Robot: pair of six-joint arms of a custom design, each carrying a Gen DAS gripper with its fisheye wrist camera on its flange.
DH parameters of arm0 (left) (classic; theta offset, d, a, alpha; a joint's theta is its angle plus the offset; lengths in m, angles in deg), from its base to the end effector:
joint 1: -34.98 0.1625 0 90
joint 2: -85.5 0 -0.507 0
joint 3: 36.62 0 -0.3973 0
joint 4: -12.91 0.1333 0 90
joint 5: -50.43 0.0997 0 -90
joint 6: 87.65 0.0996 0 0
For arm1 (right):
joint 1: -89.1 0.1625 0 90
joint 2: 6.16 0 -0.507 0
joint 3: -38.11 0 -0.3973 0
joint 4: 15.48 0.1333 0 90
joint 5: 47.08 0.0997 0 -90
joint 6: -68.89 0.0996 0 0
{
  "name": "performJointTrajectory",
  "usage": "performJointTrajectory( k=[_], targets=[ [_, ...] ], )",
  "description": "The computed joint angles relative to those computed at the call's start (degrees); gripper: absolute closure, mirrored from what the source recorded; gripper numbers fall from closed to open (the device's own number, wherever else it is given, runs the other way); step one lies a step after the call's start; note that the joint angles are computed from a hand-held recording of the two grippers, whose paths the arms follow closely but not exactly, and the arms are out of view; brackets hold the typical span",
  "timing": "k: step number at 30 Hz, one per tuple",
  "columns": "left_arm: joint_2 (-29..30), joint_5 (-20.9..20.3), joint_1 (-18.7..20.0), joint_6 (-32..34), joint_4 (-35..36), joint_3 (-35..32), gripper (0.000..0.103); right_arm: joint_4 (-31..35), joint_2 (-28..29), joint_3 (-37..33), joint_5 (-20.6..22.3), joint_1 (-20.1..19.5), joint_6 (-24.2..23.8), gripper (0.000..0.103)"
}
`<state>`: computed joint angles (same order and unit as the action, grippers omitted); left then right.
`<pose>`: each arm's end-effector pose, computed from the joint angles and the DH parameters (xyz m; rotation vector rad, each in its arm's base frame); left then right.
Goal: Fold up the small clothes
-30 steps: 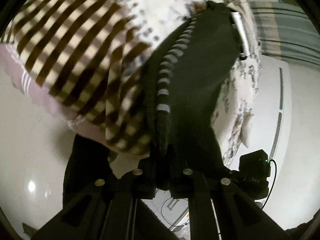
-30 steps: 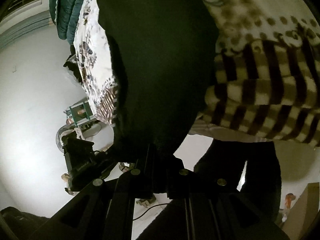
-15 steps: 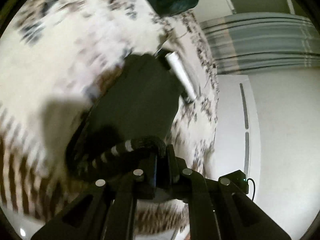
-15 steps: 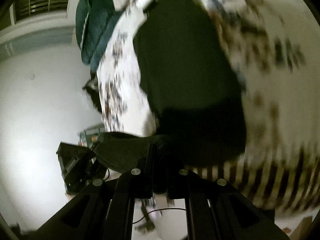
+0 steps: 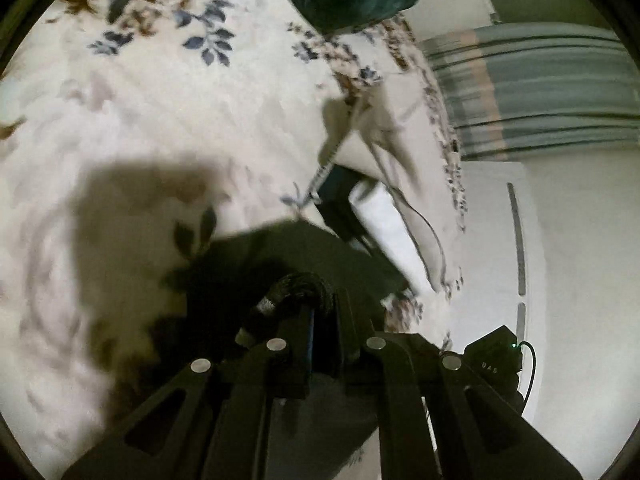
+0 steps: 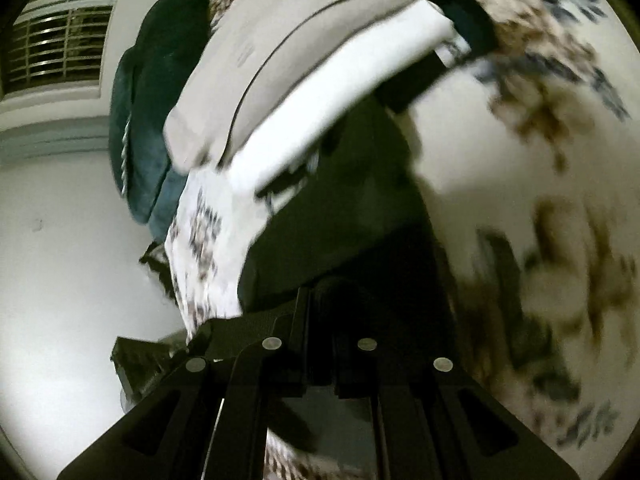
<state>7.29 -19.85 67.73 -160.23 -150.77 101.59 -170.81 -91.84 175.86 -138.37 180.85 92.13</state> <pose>-0.2640 -0.3683 0.2472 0.4634 -2.9728 0.6265 0.1433 -0.3981 0.2806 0.5806 3.0378 -0.3585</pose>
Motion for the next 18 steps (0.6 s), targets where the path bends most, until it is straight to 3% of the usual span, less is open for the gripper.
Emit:
performJointTrajectory(
  k=[6,8,9,10,11,13,18],
  targets=[
    [3.1,-2.8,4.5,4.7,2.8,-3.2,0.093,-0.2,5.0,-3.2,-2.6,-1.6,0.5,0.093],
    [2.9,-3.1,4.7,4.8,3.3,-3.3,0.083,-0.4,4.5,-3.0,-1.8,-2.3,0.3,0.079],
    [2.5,-2.2,4.4,4.4,4.5,-3.4,0.080,-0.6,3.8,-2.6,-1.9,-2.4,0.0,0.065],
    [2.3,-1.3,4.2,4.4,5.1,-3.6,0.072,-0.7,2.9,-2.2,-2.4,-2.0,-0.1,0.058],
    [1.8,-0.2,3.7,4.2,5.5,-3.7,0.061,-0.3,2.1,-2.0,-3.1,-1.5,-0.2,0.056],
    [1.4,0.7,3.5,4.6,5.1,-3.8,0.049,2.1,0.3,-1.9,-4.5,-0.9,-1.0,0.046],
    [-2.4,5.0,-0.8,4.1,10.5,-3.7,0.049,10.7,-4.3,-1.8,-10.2,2.0,-3.7,0.032]
  ],
)
